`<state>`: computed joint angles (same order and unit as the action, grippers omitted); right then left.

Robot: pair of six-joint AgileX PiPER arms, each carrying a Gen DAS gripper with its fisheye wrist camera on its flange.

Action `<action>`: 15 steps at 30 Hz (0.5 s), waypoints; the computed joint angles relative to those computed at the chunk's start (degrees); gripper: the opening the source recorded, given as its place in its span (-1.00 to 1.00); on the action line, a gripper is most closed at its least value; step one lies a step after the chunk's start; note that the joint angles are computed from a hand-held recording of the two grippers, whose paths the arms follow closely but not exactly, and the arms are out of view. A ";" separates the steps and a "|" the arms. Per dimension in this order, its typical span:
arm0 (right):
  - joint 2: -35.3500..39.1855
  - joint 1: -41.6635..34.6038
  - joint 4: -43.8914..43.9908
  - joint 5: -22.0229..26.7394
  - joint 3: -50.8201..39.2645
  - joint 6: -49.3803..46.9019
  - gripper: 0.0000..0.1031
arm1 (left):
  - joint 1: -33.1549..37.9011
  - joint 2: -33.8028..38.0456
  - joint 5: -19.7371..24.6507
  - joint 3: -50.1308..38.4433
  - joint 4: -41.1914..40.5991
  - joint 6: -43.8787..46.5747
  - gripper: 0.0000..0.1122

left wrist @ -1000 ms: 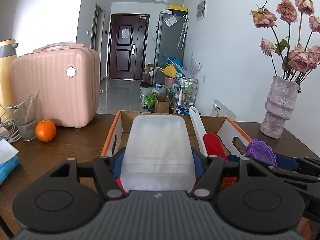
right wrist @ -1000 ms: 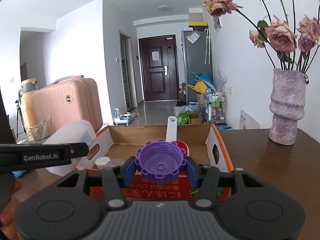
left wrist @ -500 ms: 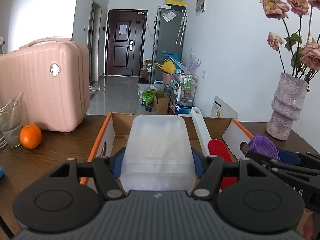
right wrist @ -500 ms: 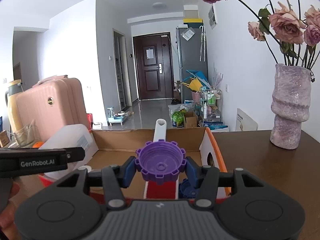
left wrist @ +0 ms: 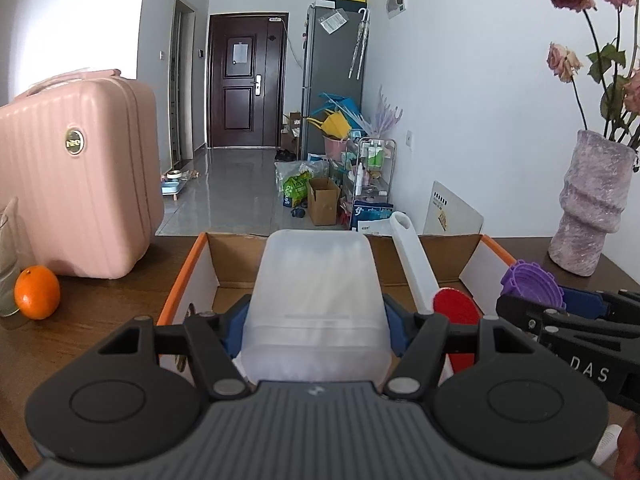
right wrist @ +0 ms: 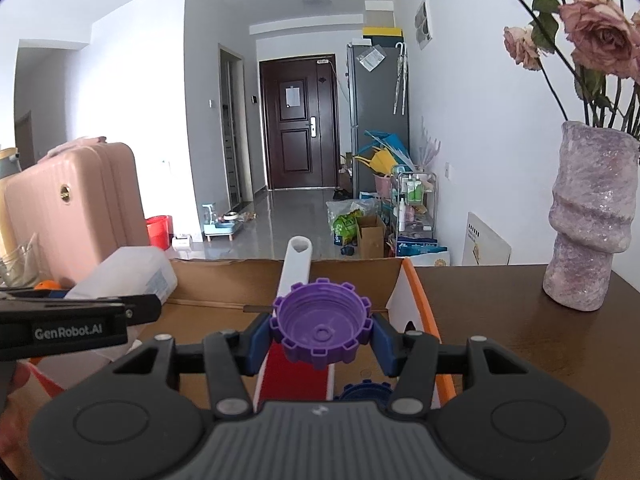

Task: Organize rigid objects
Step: 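Carry the translucent box and purple cap over the cardboard box with both tools, then open the left tool to drop the translucent box while the right tool releases the purple cap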

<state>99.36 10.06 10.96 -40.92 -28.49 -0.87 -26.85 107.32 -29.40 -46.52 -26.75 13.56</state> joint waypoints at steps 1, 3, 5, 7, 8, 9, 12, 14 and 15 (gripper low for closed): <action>0.42 -0.24 -0.13 0.36 -0.64 -0.07 0.01 | 0.08 0.55 0.31 -0.71 -0.21 0.34 0.19; 1.22 -0.63 -0.32 0.99 -1.86 -0.26 0.01 | 0.52 1.62 1.29 -2.16 0.02 0.45 0.19; 2.08 -1.16 -0.73 1.54 -3.04 -0.38 0.01 | 0.85 2.68 2.04 -3.46 0.14 0.77 0.19; 2.79 -1.57 -1.23 2.14 -3.98 -0.22 0.01 | 0.97 3.37 2.55 -4.31 -0.12 1.39 0.19; 3.14 -1.87 -1.67 2.47 -4.41 0.01 0.01 | 1.10 3.68 2.72 -4.65 -0.10 1.59 0.19; 3.28 -1.71 -1.37 2.63 -4.45 -0.13 0.01 | 1.25 3.89 2.86 -4.77 0.11 1.48 0.19; 3.83 -2.38 -2.22 3.78 -4.94 1.02 0.01 | 1.96 4.24 4.02 -5.07 1.15 0.34 0.19; 4.04 -2.44 -1.49 4.62 -5.40 0.66 0.01 | 2.06 4.31 4.29 -5.18 0.62 0.88 0.19; 4.10 -2.51 -1.51 4.87 -5.47 0.78 0.01 | 2.07 4.37 4.26 -5.13 0.47 1.01 0.19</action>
